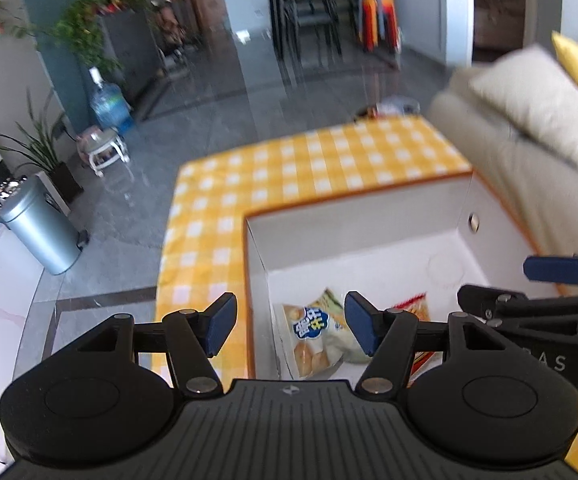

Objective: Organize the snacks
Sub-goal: 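Withdraw both tools from the box back toward the remaining snacks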

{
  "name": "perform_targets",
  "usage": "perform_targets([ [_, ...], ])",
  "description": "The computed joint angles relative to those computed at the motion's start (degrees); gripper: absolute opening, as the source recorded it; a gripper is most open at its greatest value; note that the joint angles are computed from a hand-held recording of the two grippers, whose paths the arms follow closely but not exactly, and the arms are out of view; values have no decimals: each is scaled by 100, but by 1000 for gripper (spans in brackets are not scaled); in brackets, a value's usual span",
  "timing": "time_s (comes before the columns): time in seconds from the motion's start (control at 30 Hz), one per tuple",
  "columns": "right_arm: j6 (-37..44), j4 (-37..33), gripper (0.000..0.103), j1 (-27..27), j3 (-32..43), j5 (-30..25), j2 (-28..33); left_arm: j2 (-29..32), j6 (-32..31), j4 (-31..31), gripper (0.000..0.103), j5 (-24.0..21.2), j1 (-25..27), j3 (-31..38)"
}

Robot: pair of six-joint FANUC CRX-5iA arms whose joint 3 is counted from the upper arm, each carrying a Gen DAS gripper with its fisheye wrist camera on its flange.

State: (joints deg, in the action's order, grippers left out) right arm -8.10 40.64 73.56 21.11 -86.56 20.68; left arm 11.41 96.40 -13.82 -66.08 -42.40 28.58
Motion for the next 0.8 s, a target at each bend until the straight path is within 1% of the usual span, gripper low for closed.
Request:
perform_targets([
  [0.1,-48,194,61,173,23,-168,-34,-313,224,-21,73,231,-14,-267],
  [0.23,-324,360,61,384,-64,-210,-137,-697,417,49,74,440,7,-638],
  [0.33,-295,420,62,552,33,-468,-59,-961,595,36,76,559,1,-909],
  [0.43,-285,448,62,702,88,-684,-2,-1166,797,-5,77,553,-29,-1108],
  [0.57,-456,417,63,921,-43,-819,-62,-1396,838,138,77,570,-19,-1404],
  [0.7,-670,304,63,1150,-96,-1043,-69,-1595,871,363,77,568,-9,-1736],
  [0.8,-691,262,64,1329,-31,-1298,33,-1673,755,723,77,551,69,-1960],
])
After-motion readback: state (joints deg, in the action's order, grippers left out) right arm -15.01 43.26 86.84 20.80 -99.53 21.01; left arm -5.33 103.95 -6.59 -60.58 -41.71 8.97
